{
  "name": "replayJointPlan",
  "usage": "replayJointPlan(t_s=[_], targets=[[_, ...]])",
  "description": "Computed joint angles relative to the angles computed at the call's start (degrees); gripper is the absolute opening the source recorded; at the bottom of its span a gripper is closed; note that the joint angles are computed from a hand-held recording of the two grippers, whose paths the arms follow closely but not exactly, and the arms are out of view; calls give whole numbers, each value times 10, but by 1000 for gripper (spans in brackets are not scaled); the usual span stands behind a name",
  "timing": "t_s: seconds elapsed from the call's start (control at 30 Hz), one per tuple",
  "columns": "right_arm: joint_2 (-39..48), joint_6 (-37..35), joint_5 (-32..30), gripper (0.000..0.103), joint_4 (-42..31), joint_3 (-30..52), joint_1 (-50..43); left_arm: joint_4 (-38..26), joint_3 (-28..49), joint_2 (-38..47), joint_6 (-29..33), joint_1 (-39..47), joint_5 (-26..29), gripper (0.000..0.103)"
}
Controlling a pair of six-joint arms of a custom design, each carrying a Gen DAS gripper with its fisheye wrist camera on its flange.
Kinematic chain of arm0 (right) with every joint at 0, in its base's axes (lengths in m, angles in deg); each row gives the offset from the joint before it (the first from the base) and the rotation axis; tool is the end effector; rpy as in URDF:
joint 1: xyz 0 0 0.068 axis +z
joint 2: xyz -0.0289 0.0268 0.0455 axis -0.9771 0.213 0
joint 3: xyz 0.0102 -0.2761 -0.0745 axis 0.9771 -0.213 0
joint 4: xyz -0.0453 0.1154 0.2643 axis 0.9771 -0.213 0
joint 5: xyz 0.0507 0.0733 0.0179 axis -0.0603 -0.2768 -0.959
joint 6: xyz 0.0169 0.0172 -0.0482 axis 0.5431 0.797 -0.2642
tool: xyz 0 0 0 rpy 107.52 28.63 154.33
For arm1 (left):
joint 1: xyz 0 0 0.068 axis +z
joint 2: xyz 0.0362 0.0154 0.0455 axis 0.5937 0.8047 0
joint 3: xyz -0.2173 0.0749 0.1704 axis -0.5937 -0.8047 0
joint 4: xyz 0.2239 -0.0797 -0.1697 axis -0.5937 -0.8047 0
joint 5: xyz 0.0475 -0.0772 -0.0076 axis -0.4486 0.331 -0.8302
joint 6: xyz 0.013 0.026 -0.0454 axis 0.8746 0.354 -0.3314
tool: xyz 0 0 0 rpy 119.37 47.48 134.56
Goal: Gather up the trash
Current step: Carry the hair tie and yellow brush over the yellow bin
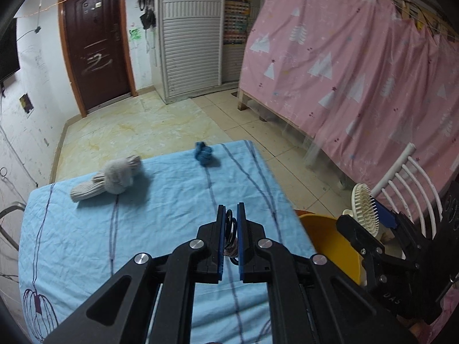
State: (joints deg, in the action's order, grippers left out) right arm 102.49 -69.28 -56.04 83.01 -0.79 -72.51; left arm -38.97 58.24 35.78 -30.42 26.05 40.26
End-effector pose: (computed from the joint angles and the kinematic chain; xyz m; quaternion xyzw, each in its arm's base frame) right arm 0.3183 0.0495 0.1682 -0.1948 0.8410 0.2761 0.4224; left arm 0.2829 -0.0434 0.2264 -0.1187 0.9278 0.0162 0.3533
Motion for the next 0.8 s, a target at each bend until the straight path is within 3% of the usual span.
replayJointPlan(t_s=[0.43,0.8], targets=[[45,-57,-4,77,2,6,-116,50,66,119,-20,-133,-10,0],[78,-58,12,83,10,13,-141,70,98,183,-5,-161,32,0]])
